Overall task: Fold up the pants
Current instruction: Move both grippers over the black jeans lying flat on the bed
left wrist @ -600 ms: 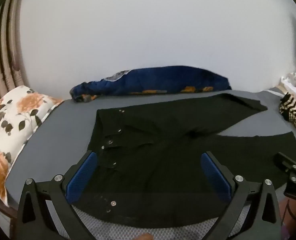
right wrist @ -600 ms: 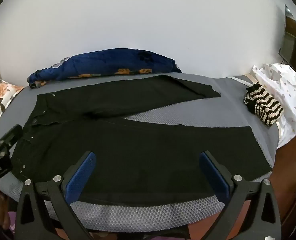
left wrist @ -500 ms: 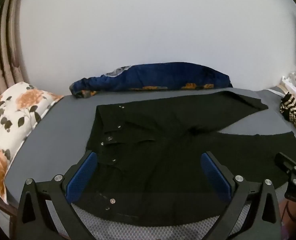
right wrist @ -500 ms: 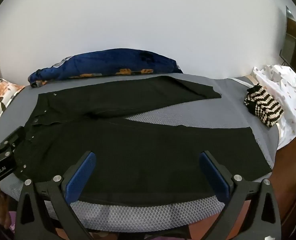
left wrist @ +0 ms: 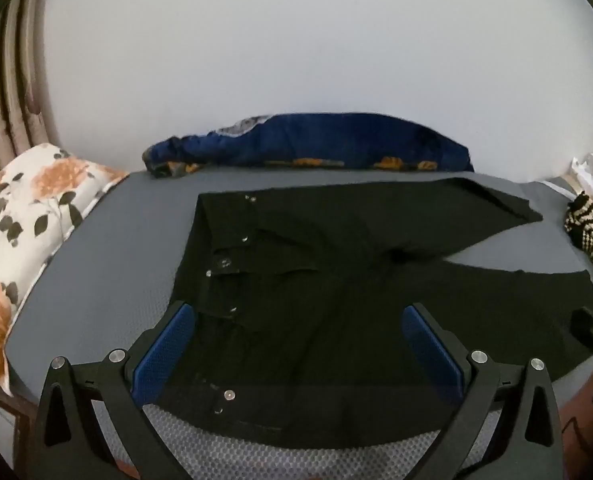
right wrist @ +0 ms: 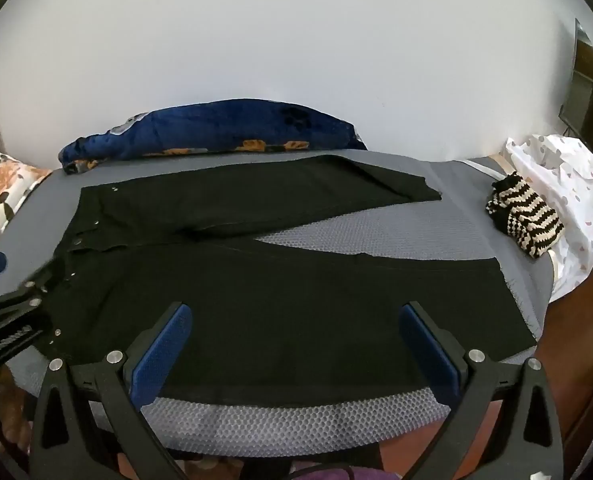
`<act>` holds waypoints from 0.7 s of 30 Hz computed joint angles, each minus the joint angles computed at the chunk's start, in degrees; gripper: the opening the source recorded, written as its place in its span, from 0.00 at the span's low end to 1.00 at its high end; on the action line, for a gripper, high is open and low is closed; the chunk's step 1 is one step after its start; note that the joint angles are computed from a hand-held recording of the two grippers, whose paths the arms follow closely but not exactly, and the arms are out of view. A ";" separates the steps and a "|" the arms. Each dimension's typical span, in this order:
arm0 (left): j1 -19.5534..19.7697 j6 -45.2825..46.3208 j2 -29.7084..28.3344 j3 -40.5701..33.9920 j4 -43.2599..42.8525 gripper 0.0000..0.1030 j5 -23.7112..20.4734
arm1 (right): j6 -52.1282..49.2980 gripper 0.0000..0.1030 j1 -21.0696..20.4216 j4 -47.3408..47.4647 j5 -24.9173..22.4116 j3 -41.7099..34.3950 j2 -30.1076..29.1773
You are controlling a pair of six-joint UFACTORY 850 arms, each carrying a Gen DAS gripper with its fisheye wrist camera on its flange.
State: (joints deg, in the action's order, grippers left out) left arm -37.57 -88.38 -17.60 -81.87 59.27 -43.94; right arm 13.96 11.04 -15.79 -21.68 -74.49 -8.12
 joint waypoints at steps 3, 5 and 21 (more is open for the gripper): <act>-0.18 1.17 0.20 0.13 0.13 1.00 -1.44 | -1.82 1.00 -0.17 2.44 -0.23 0.04 0.26; 0.09 0.62 0.51 0.65 0.59 1.00 -0.80 | -3.37 1.00 -0.40 4.96 -1.28 -0.55 -0.05; 2.14 2.90 -2.69 -3.84 -1.71 1.00 -1.64 | -11.17 1.00 0.49 12.64 -3.73 -1.49 -0.99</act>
